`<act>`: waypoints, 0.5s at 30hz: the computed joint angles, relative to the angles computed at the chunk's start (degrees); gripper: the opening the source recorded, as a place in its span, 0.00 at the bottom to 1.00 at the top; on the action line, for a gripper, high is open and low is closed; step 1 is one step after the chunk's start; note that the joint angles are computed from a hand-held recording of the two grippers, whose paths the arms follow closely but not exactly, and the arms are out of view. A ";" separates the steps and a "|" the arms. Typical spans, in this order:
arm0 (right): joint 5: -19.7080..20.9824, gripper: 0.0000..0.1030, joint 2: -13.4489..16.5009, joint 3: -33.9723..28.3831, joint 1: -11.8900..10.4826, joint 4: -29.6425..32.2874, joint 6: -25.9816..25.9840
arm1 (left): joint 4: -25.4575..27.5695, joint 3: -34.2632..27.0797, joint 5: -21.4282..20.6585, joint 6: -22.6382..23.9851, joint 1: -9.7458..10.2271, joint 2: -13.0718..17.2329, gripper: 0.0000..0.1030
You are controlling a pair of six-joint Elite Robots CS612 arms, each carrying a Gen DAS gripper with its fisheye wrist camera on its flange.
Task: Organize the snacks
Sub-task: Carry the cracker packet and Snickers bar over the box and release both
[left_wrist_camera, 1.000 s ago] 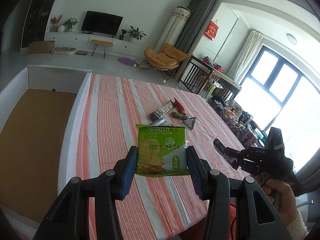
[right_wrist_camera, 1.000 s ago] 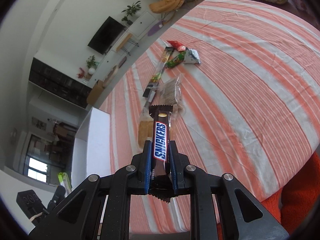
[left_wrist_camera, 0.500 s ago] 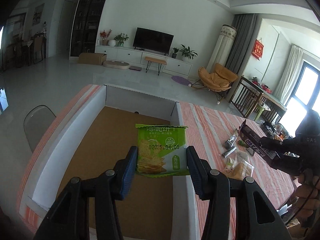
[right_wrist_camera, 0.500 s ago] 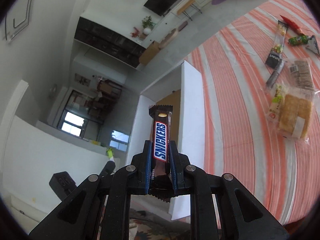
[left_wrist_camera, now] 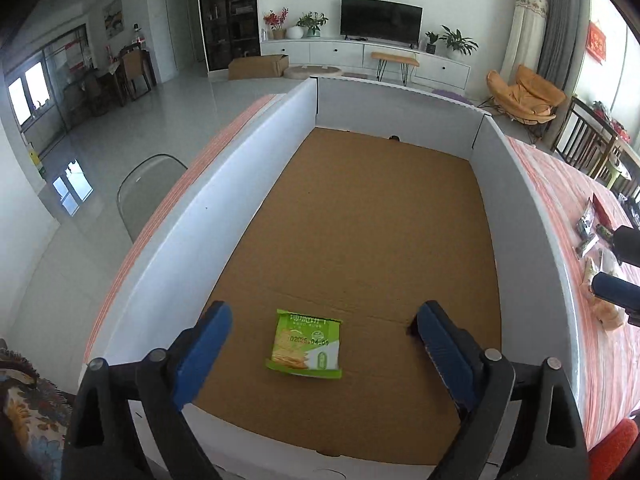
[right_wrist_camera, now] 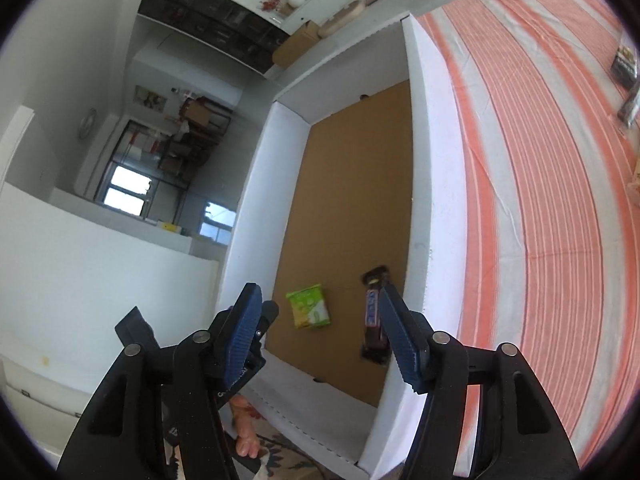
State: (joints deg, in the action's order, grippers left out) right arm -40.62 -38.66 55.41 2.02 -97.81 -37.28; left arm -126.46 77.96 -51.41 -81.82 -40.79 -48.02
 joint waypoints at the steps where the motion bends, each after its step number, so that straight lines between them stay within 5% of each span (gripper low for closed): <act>1: -0.79 0.64 -0.19 0.81 -0.43 -3.73 1.49 | -0.29 -0.39 0.52 0.23 -0.05 0.37 0.96; 7: -8.09 0.66 -0.49 5.56 -4.18 -30.71 12.04 | -5.75 -3.76 1.44 4.83 -0.35 2.70 0.96; 11: -18.67 0.66 -0.09 8.30 -6.82 -47.47 18.47 | -10.93 -7.67 2.18 10.24 -1.12 5.06 0.96; 15: -29.78 0.66 2.65 7.38 -8.91 -57.15 23.95 | -16.97 -13.19 0.62 18.57 -2.26 8.07 0.96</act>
